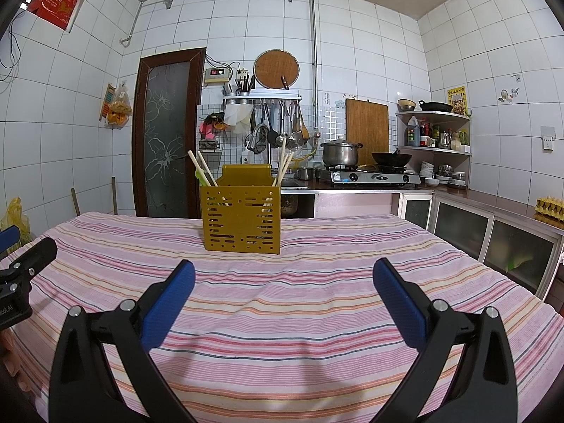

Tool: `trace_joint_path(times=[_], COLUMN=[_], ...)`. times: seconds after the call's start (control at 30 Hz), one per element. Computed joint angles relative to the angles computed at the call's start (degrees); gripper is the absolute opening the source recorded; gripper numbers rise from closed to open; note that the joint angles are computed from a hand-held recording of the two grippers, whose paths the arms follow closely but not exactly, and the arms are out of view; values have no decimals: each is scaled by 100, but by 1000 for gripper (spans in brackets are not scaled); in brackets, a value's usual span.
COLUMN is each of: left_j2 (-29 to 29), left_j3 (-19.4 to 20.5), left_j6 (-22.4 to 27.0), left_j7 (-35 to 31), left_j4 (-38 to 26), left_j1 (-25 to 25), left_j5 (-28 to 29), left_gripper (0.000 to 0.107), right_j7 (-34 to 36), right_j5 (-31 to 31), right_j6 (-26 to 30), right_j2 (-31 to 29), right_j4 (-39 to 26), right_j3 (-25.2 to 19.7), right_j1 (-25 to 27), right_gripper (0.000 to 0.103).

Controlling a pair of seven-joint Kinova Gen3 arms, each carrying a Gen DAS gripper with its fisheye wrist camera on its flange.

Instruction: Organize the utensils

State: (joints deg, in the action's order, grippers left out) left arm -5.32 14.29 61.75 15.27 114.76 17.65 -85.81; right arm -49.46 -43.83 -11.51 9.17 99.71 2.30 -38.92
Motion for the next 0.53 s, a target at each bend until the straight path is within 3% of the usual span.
trace_joint_path(times=[0.53], left_j2=[-15], left_j3=[-6], left_j6=[-23], left_j7=[-66], left_j4=[-34], left_j1=[-13], left_j5=[18], left_gripper=[98], right_j7=[-8], right_j5=[9], right_j6=[4], right_j2=[-2], right_j4=[6], right_j3=[-25], right_j1=[28], right_gripper=[99])
